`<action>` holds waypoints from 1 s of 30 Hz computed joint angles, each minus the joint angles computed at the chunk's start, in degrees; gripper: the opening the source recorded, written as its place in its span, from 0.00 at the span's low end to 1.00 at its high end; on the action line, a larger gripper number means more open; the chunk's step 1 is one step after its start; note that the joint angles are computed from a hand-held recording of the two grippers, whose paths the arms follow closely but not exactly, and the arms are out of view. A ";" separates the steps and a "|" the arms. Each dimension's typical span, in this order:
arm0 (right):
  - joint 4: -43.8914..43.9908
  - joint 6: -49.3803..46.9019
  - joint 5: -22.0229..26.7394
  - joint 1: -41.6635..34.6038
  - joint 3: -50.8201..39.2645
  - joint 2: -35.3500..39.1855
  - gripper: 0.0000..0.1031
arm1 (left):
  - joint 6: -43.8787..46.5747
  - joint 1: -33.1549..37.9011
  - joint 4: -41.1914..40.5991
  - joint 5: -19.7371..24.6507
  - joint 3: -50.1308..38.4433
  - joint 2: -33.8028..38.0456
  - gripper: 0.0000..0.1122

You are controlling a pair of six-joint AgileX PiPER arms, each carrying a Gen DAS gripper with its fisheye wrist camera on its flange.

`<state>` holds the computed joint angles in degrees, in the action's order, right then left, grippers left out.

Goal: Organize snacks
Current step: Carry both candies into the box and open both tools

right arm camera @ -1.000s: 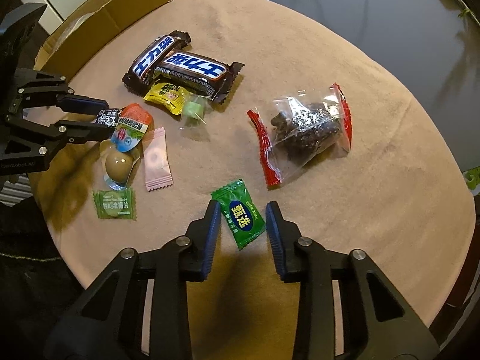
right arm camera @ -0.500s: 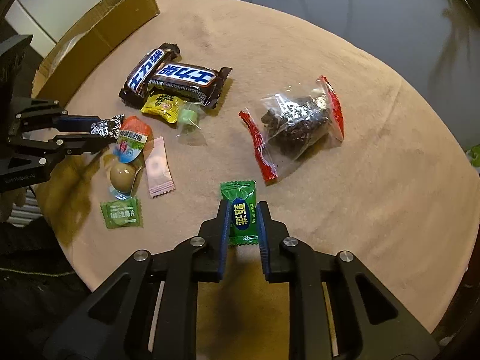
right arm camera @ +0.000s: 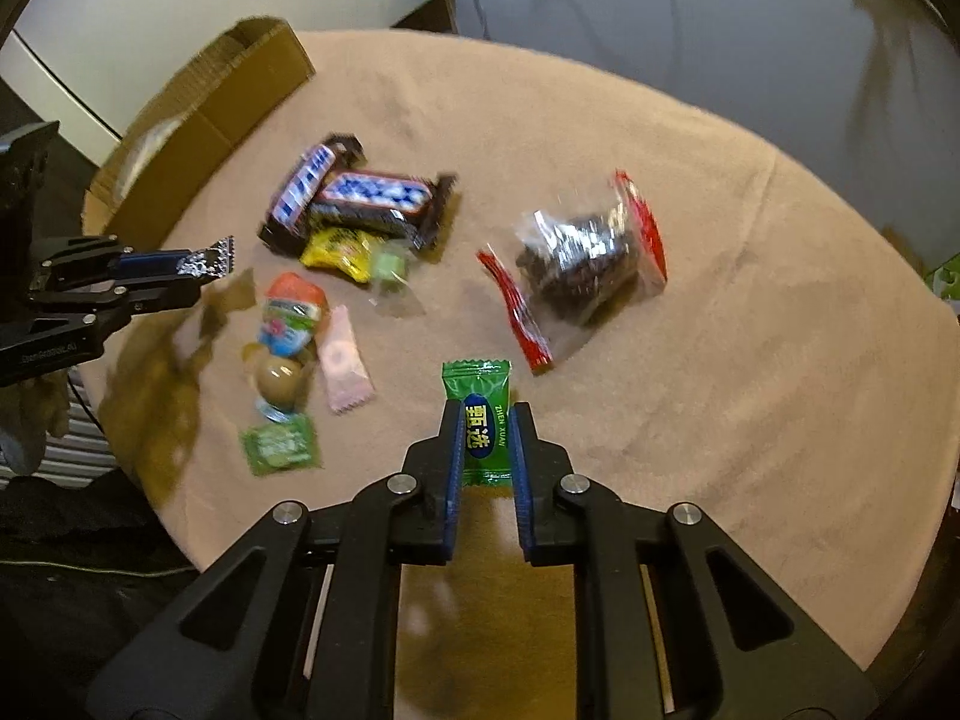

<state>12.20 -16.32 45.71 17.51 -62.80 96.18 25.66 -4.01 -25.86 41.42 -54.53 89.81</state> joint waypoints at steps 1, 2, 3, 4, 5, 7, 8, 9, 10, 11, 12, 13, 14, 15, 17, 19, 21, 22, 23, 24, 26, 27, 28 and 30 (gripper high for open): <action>0.16 0.07 0.26 0.09 -0.43 -0.46 0.14 | -0.28 0.04 0.15 -0.02 -0.13 -0.28 0.21; 0.52 0.02 0.60 0.05 -1.01 -0.89 0.14 | -0.08 0.69 0.03 0.18 -0.27 -0.77 0.21; 1.02 -0.04 1.06 0.06 -1.86 -1.14 0.14 | 0.07 1.24 -0.15 0.26 -0.33 -1.09 0.21; 1.38 0.04 1.45 0.26 -2.88 -1.15 0.14 | -0.20 1.78 -0.19 0.45 -0.63 -1.44 0.21; 1.57 0.33 1.61 0.72 -3.66 -1.12 0.14 | -0.44 2.30 -0.24 0.48 -0.85 -1.72 0.21; 2.22 0.53 2.22 1.81 -6.21 -0.83 0.14 | -0.62 3.75 -0.31 0.62 -1.17 -2.41 0.21; 2.55 0.42 2.55 2.18 -7.45 -0.55 0.14 | -0.54 4.78 -0.50 0.74 -1.41 -2.83 0.21; 2.93 0.37 2.75 2.74 -8.64 -0.26 0.14 | -0.48 5.85 -0.56 0.76 -1.61 -3.29 0.21; 3.29 0.35 3.19 3.34 -10.25 0.21 0.14 | -0.37 6.52 -0.59 0.61 -1.53 -3.61 0.21; 3.75 0.32 3.76 4.11 -12.47 1.15 0.14 | -0.24 7.63 -0.58 0.56 -1.61 -4.05 0.21; 4.06 0.44 4.21 4.90 -14.46 2.11 0.14 | -1.40 7.52 -0.03 0.18 -1.99 -4.07 0.21; 4.67 0.28 4.97 5.69 -17.09 3.37 0.14 | -1.69 8.26 0.13 0.10 -2.38 -4.10 0.21; 4.86 0.45 5.40 6.46 -18.97 4.37 0.14 | -1.80 9.47 0.19 -0.02 -2.58 -4.29 0.21; 4.99 0.48 5.82 7.21 -20.99 5.50 0.14 | -1.64 10.25 0.14 -0.11 -2.42 -4.55 0.21; 4.84 0.60 7.16 8.94 -26.04 8.25 0.14 | -1.34 12.38 0.07 -0.36 -2.39 -4.70 0.21; 4.56 0.78 8.14 10.49 -30.49 10.81 0.14 | -1.20 14.30 0.22 -0.45 -2.49 -4.64 0.21; 4.57 1.00 9.75 12.06 -36.08 14.07 0.14 | -1.10 15.62 0.37 -0.84 -2.33 -4.47 0.21; 4.60 0.99 10.23 12.47 -37.61 14.96 0.14 | -2.22 15.17 0.95 -1.25 -2.24 -4.51 0.21; 4.43 1.31 11.18 13.19 -40.47 16.72 0.14 | -1.06 16.65 0.41 -1.10 -2.06 -4.50 0.21; 4.25 1.69 12.22 13.91 -43.43 18.55 0.14 | -0.06 17.80 -0.01 -0.96 -1.98 -4.44 0.21; 3.82 2.51 14.16 15.14 -48.87 21.88 0.14 | 0.11 18.65 -0.06 -1.35 -1.92 -4.15 0.21; 3.79 2.67 15.25 15.55 -51.50 23.45 0.14 | 0.16 19.06 -0.03 -1.34 -2.02 -4.07 0.21; 3.68 2.96 16.41 16.04 -54.16 24.97 0.14 | 0.12 19.38 0.03 -1.48 -2.11 -3.93 0.21; 3.26 3.67 18.96 17.06 -60.31 28.58 0.14 | -0.15 19.93 0.19 -1.87 -2.28 -3.60 0.21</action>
<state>15.45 -12.64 64.68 34.57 -123.10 124.77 25.51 15.93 -25.67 39.55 -56.81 86.21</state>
